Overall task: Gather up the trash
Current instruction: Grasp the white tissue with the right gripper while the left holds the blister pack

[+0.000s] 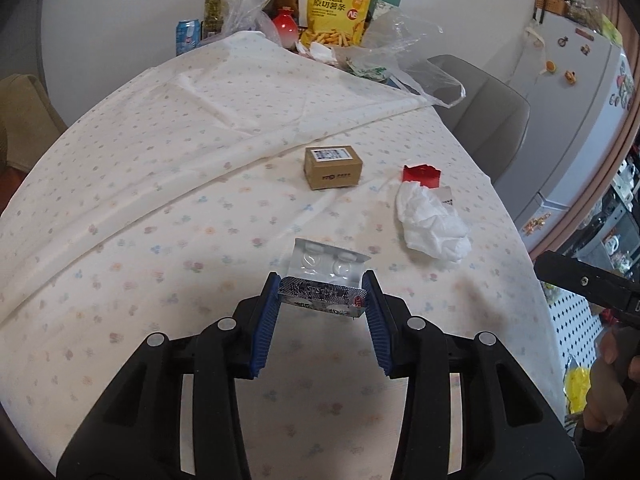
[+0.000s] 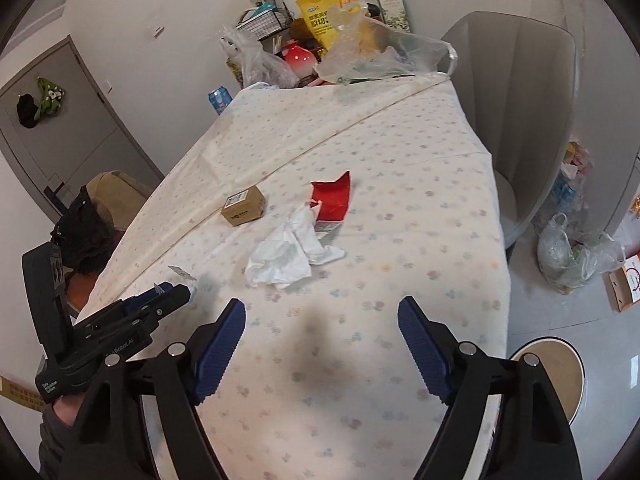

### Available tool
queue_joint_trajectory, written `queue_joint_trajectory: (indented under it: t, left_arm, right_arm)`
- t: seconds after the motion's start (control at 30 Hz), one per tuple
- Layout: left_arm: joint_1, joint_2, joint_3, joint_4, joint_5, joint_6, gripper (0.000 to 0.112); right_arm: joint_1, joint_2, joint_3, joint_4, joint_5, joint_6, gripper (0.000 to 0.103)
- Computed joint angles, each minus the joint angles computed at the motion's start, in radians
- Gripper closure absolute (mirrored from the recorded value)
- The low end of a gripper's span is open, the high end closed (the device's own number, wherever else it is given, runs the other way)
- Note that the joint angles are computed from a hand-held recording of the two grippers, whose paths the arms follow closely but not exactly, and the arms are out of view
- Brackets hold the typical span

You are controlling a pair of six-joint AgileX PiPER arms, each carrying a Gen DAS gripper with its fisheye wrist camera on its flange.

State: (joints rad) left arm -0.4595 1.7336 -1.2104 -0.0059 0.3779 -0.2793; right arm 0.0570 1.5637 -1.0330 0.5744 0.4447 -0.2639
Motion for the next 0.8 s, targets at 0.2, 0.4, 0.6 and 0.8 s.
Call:
queue_joint_trajectory:
  t: [0.2,0.4,0.6,0.8]
  left_arm:
    - [0.047,-0.052,0.057,0.021,-0.012,-0.033,0.071]
    - [0.079,-0.096,0.105,0.023,-0.02,-0.031,0.07]
    - [0.082,-0.109,0.126,0.018,-0.025,-0.037,0.07]
    - [0.054,-0.106,0.117,0.01,-0.032,-0.035,0.07]
  right_arm:
    - [0.071,0.096,-0.121,-0.08,0.009,0.072,0.034]
    - [0.128,0.201,-0.23,-0.223,0.018,0.201,0.034]
    - [0.124,0.277,-0.292,-0.206,0.072,0.185,0.098]
    - [0.104,0.162,-0.174,-0.074,0.03,0.065,0.101]
